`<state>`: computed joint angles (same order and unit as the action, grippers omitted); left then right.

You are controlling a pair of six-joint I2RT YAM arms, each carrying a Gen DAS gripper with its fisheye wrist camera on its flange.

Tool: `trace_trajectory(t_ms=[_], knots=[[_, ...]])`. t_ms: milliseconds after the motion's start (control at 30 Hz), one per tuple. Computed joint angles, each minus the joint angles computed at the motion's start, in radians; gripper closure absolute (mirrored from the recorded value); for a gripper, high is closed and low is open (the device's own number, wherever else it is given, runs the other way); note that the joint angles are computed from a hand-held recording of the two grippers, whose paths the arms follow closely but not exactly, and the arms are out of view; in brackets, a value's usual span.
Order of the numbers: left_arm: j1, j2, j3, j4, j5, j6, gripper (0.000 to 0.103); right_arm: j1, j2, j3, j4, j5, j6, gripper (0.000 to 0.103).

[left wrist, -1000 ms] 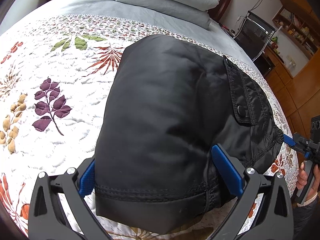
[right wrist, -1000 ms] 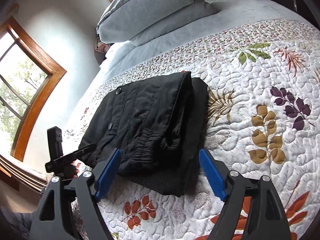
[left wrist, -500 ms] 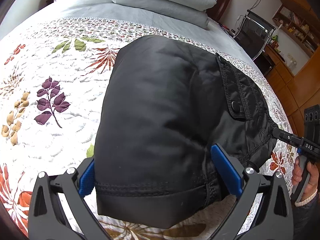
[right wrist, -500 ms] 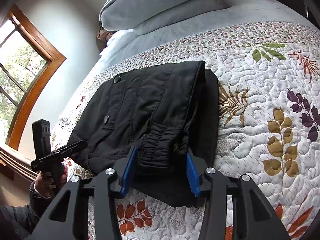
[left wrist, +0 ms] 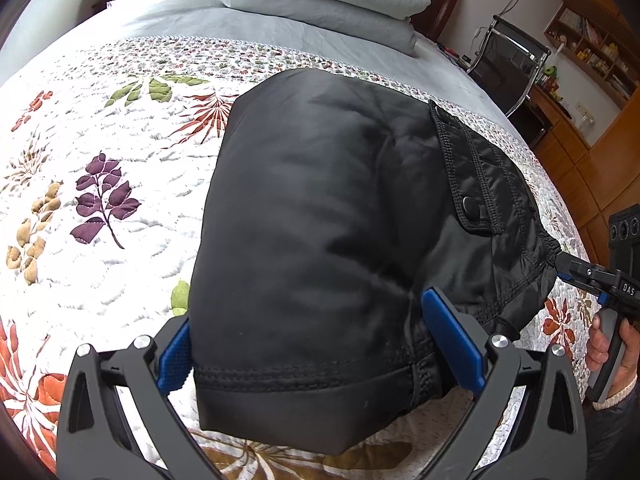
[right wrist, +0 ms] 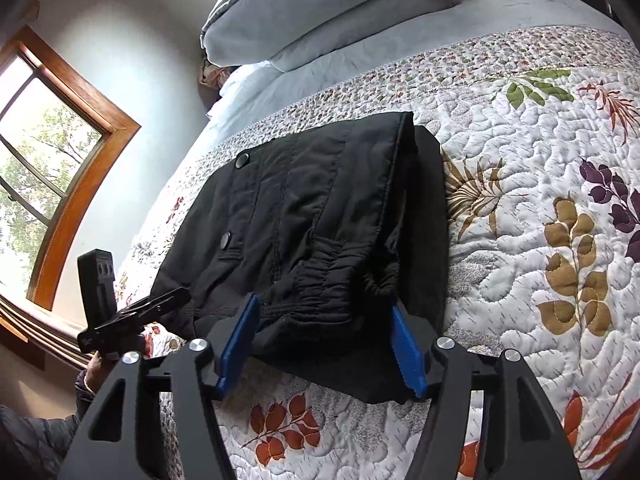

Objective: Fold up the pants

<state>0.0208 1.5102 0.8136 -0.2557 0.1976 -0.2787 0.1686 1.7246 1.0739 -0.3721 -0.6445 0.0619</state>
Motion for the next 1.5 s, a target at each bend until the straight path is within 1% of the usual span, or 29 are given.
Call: trace_trajectory(t_ms=[67, 100, 133, 233, 400, 600, 833, 867, 1000, 1200, 1300, 1433, 1500], knots=[[0.003, -0.004, -0.005, 0.000, -0.002, 0.001, 0.003, 0.023, -0.002, -0.002, 0.008, 0.051, -0.008, 0.043], [0.003, -0.004, -0.004, 0.000, -0.003, 0.000, 0.003, 0.028, -0.003, -0.002, 0.007, 0.071, -0.010, 0.049], [0.006, -0.004, -0.005, -0.001, 0.000, 0.001, 0.003, 0.025, -0.006, -0.006, 0.011, 0.063, -0.011, 0.053], [0.001, -0.013, -0.011, 0.000, -0.007, 0.003, 0.003, 0.004, -0.028, -0.022, 0.030, 0.015, -0.005, 0.058], [-0.004, -0.023, -0.014, -0.010, -0.021, 0.010, 0.003, 0.013, -0.047, -0.016, 0.006, 0.048, -0.028, 0.058], [-0.025, -0.054, -0.020, -0.030, -0.071, 0.012, 0.003, -0.008, 0.001, -0.027, 0.026, 0.021, -0.014, 0.058], [-0.065, -0.120, -0.045, -0.043, -0.159, 0.035, 0.003, -0.023, 0.001, -0.049, 0.061, -0.012, 0.018, 0.057], [-0.072, -0.131, -0.049, -0.046, -0.172, 0.042, 0.003, -0.025, -0.002, -0.055, 0.068, -0.016, 0.023, 0.057], [-0.112, -0.176, -0.060, -0.052, -0.224, 0.052, 0.003, -0.040, -0.019, -0.076, 0.074, -0.063, 0.055, 0.044], [-0.146, -0.207, -0.057, -0.078, -0.242, 0.032, 0.003, -0.027, -0.024, -0.093, 0.091, -0.062, 0.089, 0.044], [-0.153, -0.221, -0.064, -0.077, -0.248, 0.024, 0.003, -0.013, -0.023, -0.086, 0.084, -0.023, 0.087, 0.052], [-0.153, -0.212, -0.066, -0.068, -0.254, 0.019, 0.003, -0.025, -0.010, -0.076, 0.084, -0.036, 0.092, 0.058], [-0.157, -0.220, -0.070, -0.073, -0.257, 0.013, 0.003, -0.034, -0.008, -0.079, 0.086, -0.046, 0.092, 0.058]])
